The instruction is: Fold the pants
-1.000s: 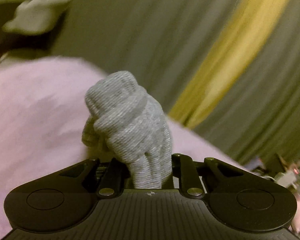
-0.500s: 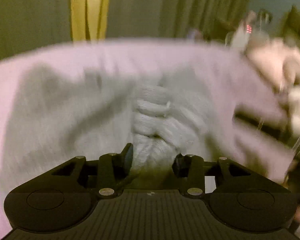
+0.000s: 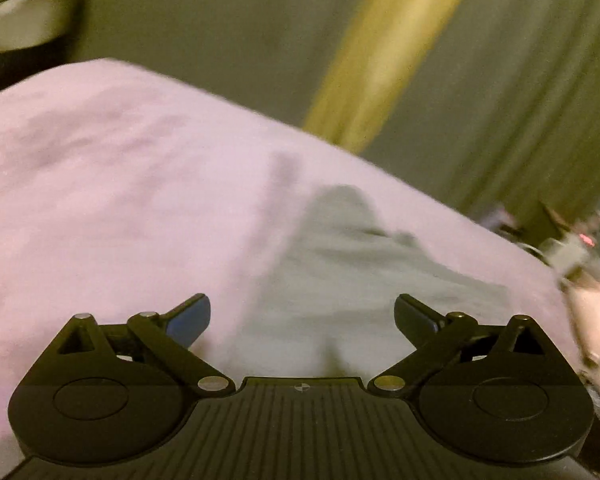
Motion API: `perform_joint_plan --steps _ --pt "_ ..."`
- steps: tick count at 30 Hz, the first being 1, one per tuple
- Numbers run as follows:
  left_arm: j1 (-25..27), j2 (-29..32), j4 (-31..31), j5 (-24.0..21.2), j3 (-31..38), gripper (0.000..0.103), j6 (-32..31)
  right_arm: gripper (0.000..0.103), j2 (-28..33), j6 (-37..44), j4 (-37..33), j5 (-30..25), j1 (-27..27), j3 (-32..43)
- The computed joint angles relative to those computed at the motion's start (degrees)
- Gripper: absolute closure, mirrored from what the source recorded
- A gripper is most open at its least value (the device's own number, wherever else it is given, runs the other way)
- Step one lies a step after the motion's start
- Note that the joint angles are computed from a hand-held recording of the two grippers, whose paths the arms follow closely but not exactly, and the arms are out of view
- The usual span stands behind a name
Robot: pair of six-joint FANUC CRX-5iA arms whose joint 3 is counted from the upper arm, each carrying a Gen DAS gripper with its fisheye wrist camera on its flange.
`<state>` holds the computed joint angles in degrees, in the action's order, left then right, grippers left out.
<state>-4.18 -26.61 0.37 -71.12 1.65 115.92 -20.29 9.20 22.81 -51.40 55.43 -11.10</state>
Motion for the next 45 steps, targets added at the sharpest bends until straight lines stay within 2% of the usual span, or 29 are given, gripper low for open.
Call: perform_joint_plan --steps 3,5,6,7,8,9,10,11,12,13,15,17,19,22,24,30,32,34,35,37,38,39,41,42,45 --pt "3.1 -3.5 -3.5 0.2 -3.3 0.002 0.3 0.005 0.8 0.4 -5.1 -0.8 -1.9 1.5" --pt "7.0 -5.2 -2.3 0.0 -6.3 0.002 -0.6 0.005 1.5 4.8 -15.0 1.3 -5.5 3.3" --pt "8.8 -4.7 -0.2 -0.6 -7.1 0.002 0.5 0.005 2.1 6.3 -18.4 1.9 -7.0 3.8" --pt "12.6 -4.9 4.7 -0.2 -8.8 0.002 -0.6 0.005 2.7 6.1 -19.3 2.0 -7.5 4.0" --pt "15.6 -6.1 8.4 1.6 -10.9 0.002 -1.7 0.004 3.5 5.7 -19.9 2.3 -7.9 4.4" --pt "16.7 -7.4 9.2 4.0 -12.3 0.002 -1.5 0.004 4.0 4.8 -19.6 2.4 -7.9 4.7" --pt "15.8 -8.0 6.9 5.2 -12.4 0.002 0.2 0.006 4.3 4.2 -18.8 3.5 -7.7 4.6" --pt "15.7 -8.3 5.5 5.3 -12.2 0.002 1.6 0.022 4.7 4.7 -18.4 5.2 -7.5 4.5" --pt "17.2 -8.5 7.0 4.9 -12.8 0.002 1.5 0.042 5.6 4.1 -16.2 4.5 -6.5 5.0" --pt "19.8 -9.3 10.3 4.6 -14.3 0.002 -0.3 0.05 6.8 3.8 -13.9 2.4 -5.6 6.0" --pt "22.2 -9.7 13.1 4.3 -15.6 0.002 -0.8 0.053 8.3 3.7 -12.4 0.8 -5.1 6.8" --pt "22.8 -9.9 13.5 4.4 -16.0 0.002 -0.2 0.05 8.5 2.9 -13.3 1.9 -5.6 6.4" --pt "22.9 -10.0 14.0 4.7 -16.7 0.002 -0.4 0.05 9.6 3.3 -13.4 0.4 -5.7 8.0" --pt "22.6 -9.9 13.7 4.3 -16.5 0.002 -0.4 0.058 12.1 5.5 -10.4 -2.8 -4.4 11.7" --pt "22.6 -9.8 13.8 4.5 -16.7 0.002 -0.3 0.061 12.7 5.0 -7.9 -2.4 -3.5 12.9" --pt "23.7 -10.7 14.7 4.6 -17.3 0.002 0.0 0.062 8.9 1.9 -6.5 11.5 -6.0 9.7" --pt "23.4 -10.5 14.3 4.5 -17.1 0.002 0.2 0.062 7.8 2.0 -5.4 13.2 -7.2 8.5" --pt "23.0 -10.2 13.9 4.3 -16.9 0.002 0.4 0.059 8.3 6.2 -6.7 9.5 -8.3 9.8" --pt "22.9 -10.1 13.8 4.3 -16.8 0.002 0.4 0.05 9.4 6.4 -3.2 3.8 -7.6 10.9" --pt "22.5 -9.6 13.3 3.8 -16.3 0.002 0.9 0.042 12.2 2.2 9.2 -9.6 -4.2 11.7" --pt "22.4 -9.5 13.2 3.6 -16.1 0.002 1.0 0.033 12.1 0.0 12.1 -12.4 -3.4 10.7" --pt "22.3 -9.5 12.9 3.5 -15.9 0.002 1.3 0.032 10.7 -2.3 12.1 -12.2 -3.2 9.4" --pt "21.9 -9.2 12.5 3.2 -15.5 0.002 1.6 0.031 7.3 -5.3 8.6 -7.2 -3.4 6.5" --pt "21.6 -8.9 12.0 2.9 -15.2 0.002 1.8 0.031 6.0 -5.4 6.7 -5.8 -3.0 5.6" --pt "20.2 -8.0 10.2 2.0 -13.9 0.002 2.8 0.035 4.5 -4.6 7.3 -3.9 -0.7 3.7"
